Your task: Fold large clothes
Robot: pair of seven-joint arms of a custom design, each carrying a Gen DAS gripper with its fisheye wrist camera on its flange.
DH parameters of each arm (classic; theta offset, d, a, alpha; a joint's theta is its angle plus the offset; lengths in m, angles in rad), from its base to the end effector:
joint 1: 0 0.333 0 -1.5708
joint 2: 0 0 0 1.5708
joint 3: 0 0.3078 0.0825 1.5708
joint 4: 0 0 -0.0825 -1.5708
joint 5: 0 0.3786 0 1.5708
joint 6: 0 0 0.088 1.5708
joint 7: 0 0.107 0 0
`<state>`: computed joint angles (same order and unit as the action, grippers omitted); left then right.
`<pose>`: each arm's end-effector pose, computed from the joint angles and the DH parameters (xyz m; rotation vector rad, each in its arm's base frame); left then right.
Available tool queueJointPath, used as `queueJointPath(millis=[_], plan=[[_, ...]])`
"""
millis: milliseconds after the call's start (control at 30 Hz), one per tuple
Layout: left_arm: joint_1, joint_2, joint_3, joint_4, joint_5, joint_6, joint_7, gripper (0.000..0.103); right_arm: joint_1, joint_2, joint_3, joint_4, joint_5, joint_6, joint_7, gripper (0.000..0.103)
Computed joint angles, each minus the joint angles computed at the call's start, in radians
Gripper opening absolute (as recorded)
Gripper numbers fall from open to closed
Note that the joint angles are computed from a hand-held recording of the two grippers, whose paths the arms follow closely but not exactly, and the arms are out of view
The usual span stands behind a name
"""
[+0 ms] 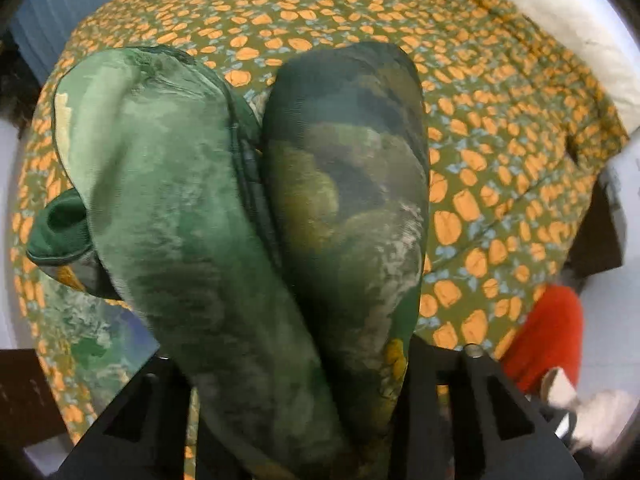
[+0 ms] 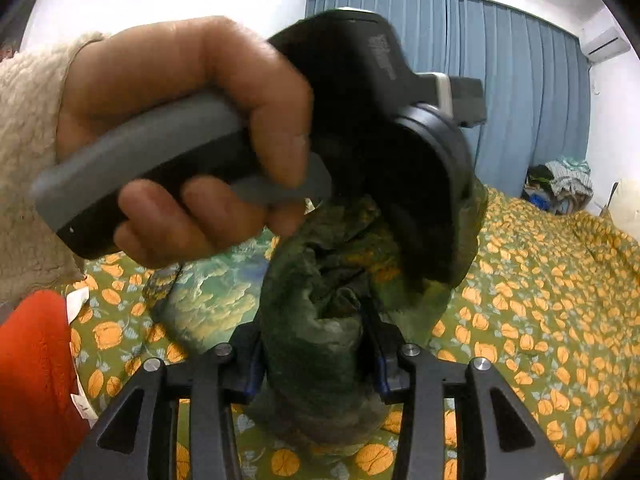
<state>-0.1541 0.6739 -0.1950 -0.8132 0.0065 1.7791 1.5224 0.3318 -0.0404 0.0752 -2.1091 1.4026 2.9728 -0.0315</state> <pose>0.7139 -0.1964 0.5639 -1.8674 2.3814 -0.4763 0.5347 0.1571 0.4884 -1.9595 0.9036 -0.6456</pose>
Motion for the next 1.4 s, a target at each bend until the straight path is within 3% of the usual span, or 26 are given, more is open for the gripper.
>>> queueJointPath(millis=[33, 100, 133, 200, 267, 367, 400, 500, 600, 733, 833, 900, 1033, 1133, 1233, 1267, 1400], plan=[[0.022, -0.035, -0.005, -0.063, -0.018, 0.035, 0.007, 0.029, -0.008, -0.017, 0.0, -0.011, 0.008, -0.025, 0.01, 0.05], [0.064, -0.091, -0.011, -0.147, -0.049, 0.081, 0.033, 0.028, -0.034, -0.051, -0.043, -0.024, -0.039, -0.189, 0.094, 0.068], [0.082, -0.113, -0.012, -0.174, -0.063, 0.095, 0.045, 0.028, -0.053, -0.073, -0.071, -0.029, -0.033, -0.301, 0.125, 0.068], [0.148, -0.181, -0.015, -0.283, -0.13, 0.15, 0.069, 0.028, -0.08, -0.082, -0.099, -0.025, -0.013, -0.397, 0.162, 0.068], [0.19, -0.232, -0.01, -0.367, -0.176, 0.195, 0.089, 0.029, -0.097, -0.054, -0.095, 0.002, -0.046, -0.381, 0.229, 0.067], [0.226, -0.292, 0.007, -0.474, -0.206, 0.259, 0.121, 0.029, -0.109, 0.033, -0.07, 0.071, -0.183, -0.345, 0.355, 0.025], [0.241, -0.315, 0.014, -0.519, -0.219, 0.281, 0.134, 0.029, -0.111, 0.055, -0.062, 0.093, -0.206, -0.353, 0.377, 0.023], [0.279, -0.367, 0.028, -0.628, -0.277, 0.338, 0.164, 0.03, -0.11, 0.117, -0.032, 0.163, -0.275, -0.398, 0.429, 0.023], [0.309, -0.405, 0.042, -0.716, -0.334, 0.393, 0.202, 0.031, -0.094, 0.171, 0.003, 0.22, -0.346, -0.39, 0.474, 0.023], [0.35, -0.434, 0.057, -0.817, -0.441, 0.458, 0.257, 0.032, -0.066, 0.284, 0.024, 0.312, -0.546, -0.366, 0.652, 0.023], [0.379, -0.434, 0.069, -0.89, -0.517, 0.487, 0.29, 0.036, -0.031, 0.378, 0.013, 0.383, -0.725, -0.374, 0.859, 0.02], [0.398, -0.424, 0.073, -0.93, -0.574, 0.505, 0.303, 0.044, -0.017, 0.404, 0.013, 0.395, -0.811, -0.394, 0.944, 0.02], [0.437, -0.414, 0.055, -0.99, -0.746, 0.546, 0.39, 0.044, 0.022, 0.41, 0.018, 0.33, -0.972, -0.278, 0.992, 0.02], [0.437, -0.412, 0.055, -0.99, -0.776, 0.544, 0.415, 0.044, -0.001, 0.411, 0.039, 0.339, -0.98, -0.298, 1.015, 0.02], [0.437, -0.413, 0.058, -0.979, -0.784, 0.524, 0.433, 0.045, 0.034, 0.365, 0.01, 0.342, -1.062, -0.324, 1.14, 0.019], [0.44, -0.413, 0.058, -0.976, -0.796, 0.516, 0.439, 0.046, 0.025, 0.358, 0.03, 0.351, -1.038, -0.315, 1.138, 0.02], [0.449, -0.396, 0.06, -0.955, -0.828, 0.482, 0.461, 0.046, -0.036, 0.356, 0.176, 0.402, -0.737, -0.306, 0.926, 0.02]])
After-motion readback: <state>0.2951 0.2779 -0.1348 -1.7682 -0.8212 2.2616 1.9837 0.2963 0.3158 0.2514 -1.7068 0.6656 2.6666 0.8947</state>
